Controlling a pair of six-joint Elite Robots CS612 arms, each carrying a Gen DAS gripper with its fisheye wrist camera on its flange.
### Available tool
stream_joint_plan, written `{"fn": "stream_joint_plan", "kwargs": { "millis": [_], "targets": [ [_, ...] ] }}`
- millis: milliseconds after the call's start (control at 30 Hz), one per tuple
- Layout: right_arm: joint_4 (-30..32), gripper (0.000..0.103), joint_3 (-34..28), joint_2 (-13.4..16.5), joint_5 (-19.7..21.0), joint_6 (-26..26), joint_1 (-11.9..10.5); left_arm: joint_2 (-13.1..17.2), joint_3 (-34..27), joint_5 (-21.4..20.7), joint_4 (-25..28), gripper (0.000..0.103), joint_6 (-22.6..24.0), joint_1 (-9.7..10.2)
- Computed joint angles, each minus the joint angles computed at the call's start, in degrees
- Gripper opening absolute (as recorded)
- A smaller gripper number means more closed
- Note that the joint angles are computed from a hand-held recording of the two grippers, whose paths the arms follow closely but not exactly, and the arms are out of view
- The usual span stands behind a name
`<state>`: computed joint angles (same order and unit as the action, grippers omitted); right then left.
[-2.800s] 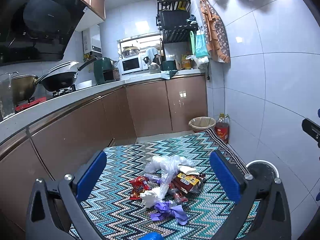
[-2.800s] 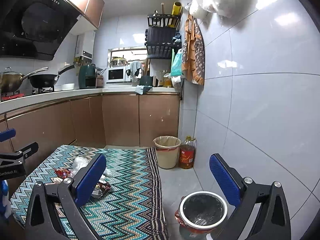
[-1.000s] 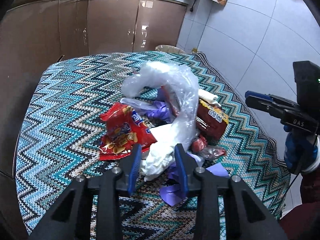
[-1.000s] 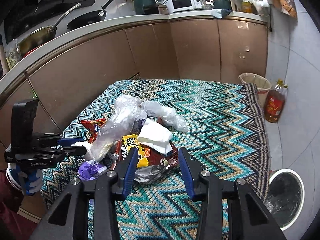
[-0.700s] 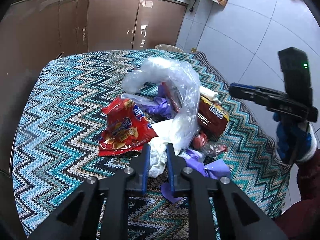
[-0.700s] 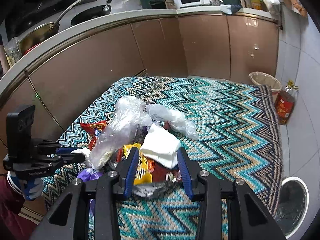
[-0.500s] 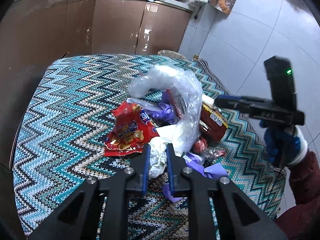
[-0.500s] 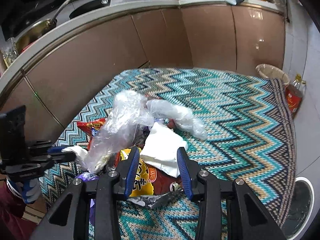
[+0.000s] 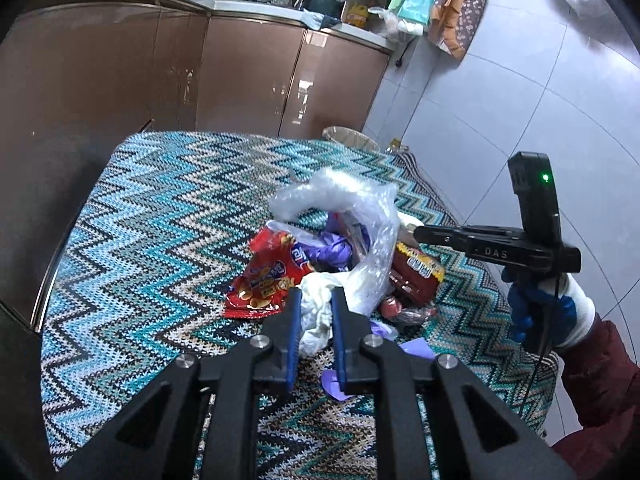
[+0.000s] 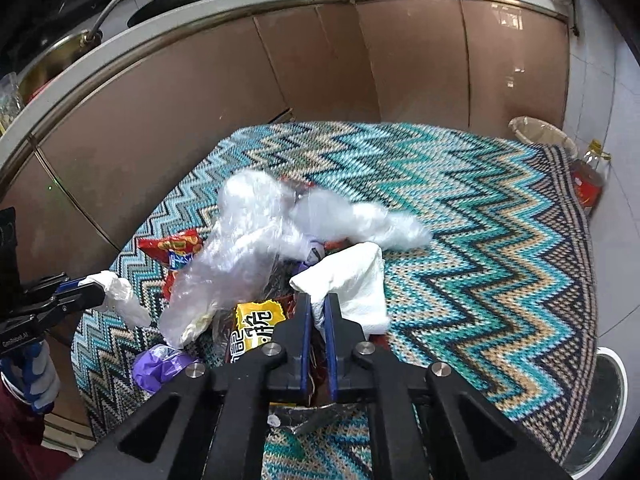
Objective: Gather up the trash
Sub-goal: 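Grasp white tissue with the left tool while the right tool grasps white tissue, then carry both tissues to the white bin and open both tools over it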
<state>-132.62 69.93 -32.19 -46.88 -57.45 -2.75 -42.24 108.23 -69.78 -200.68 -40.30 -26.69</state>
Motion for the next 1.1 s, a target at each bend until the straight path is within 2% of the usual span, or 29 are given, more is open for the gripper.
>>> {"fn": "stream_joint_plan", "kwargs": {
  "millis": [367, 533, 600, 700, 833, 1000, 1100],
  "targets": [
    [-4.4, 0.006, 7.6, -5.7, 10.1, -1.3, -3.7, -2.8, 1.5, 1.7, -6.9, 0.013, 0.8, -1.43],
    [-7.6, 0.006, 9.8, -7.0, 13.0, 1.0, -6.1, -2.9, -2.7, 0.9, -4.0, 0.013, 6.5, -2.61],
    [-10.6, 0.006, 10.3, -7.0, 13.4, 3.7, -7.6, -2.1, -6.0, -0.9, -1.4, 0.013, 8.8, -2.79],
    [-16.1, 0.006, 10.0, -6.3, 13.0, 9.5, -9.9, 0.3, -13.0, -6.0, 3.5, 0.013, 11.7, -2.69],
    [-22.6, 0.006, 7.4, -4.1, 10.0, 18.4, -12.5, 4.4, -23.6, -13.0, 11.0, 0.013, 15.3, -2.74],
    [-23.9, 0.006, 1.9, 0.0, 5.5, 25.9, -14.5, 12.5, -41.1, -18.8, 23.5, 0.013, 18.4, -3.18],
    [-22.4, 0.006, -2.1, 2.8, 3.3, 28.6, -14.9, 17.8, -51.1, -20.3, 30.0, 0.013, 18.7, -3.39]
  ]
}}
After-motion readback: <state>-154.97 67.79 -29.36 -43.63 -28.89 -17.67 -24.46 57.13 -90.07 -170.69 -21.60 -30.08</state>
